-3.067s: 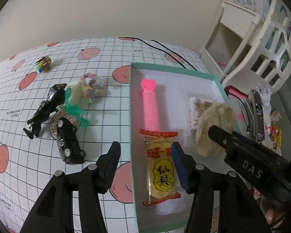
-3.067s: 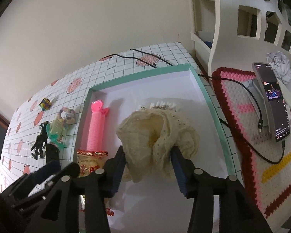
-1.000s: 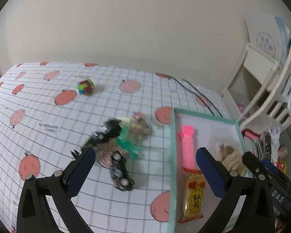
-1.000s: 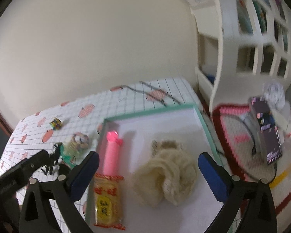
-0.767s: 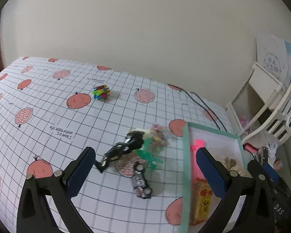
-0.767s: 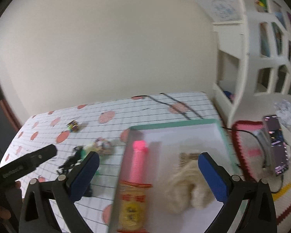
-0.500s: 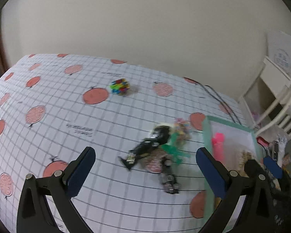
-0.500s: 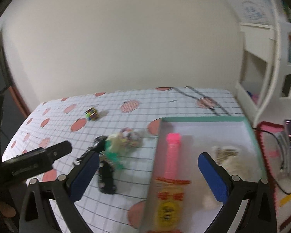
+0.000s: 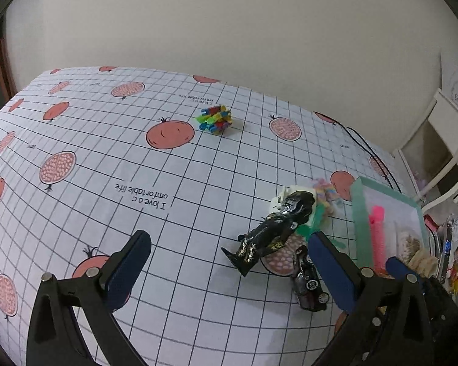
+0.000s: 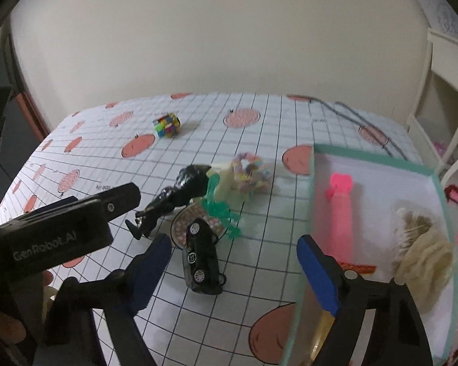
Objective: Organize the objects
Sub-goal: 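Move both tools toward the black figurine and black toy car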
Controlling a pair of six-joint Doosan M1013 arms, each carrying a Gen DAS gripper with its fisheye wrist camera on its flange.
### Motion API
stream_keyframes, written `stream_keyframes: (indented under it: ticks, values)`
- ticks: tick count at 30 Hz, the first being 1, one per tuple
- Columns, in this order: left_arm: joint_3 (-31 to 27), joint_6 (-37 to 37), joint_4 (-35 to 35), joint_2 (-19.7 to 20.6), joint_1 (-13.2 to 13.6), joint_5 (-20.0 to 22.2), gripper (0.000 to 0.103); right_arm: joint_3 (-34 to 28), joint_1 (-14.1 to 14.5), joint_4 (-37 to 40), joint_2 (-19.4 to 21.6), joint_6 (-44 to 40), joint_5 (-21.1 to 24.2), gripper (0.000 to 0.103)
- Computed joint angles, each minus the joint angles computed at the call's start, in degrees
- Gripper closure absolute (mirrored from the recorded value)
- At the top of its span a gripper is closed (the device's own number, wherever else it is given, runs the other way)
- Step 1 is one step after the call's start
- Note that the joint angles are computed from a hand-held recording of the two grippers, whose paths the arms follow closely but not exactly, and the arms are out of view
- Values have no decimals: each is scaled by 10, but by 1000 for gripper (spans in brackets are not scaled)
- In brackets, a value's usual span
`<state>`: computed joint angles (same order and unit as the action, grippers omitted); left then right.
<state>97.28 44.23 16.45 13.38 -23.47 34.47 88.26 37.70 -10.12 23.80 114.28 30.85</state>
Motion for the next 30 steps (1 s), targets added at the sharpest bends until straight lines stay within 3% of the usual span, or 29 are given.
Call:
stream_keyframes:
  ticks: [14, 16, 26, 30]
  values:
    - [-2, 62, -29, 17, 0, -22, 2, -18, -4, 69, 23, -49, 29, 32]
    - [-6, 80, -38, 20, -1, -18, 15, -20, -3, 72, 25, -52, 33, 32]
    - [-11, 113, -63, 29, -1, -16, 22, -30, -3, 93, 36, -66, 50, 40]
    - [-12, 127, -79, 32, 1, -16, 32, -33, -2, 94, 39, -70, 55, 44]
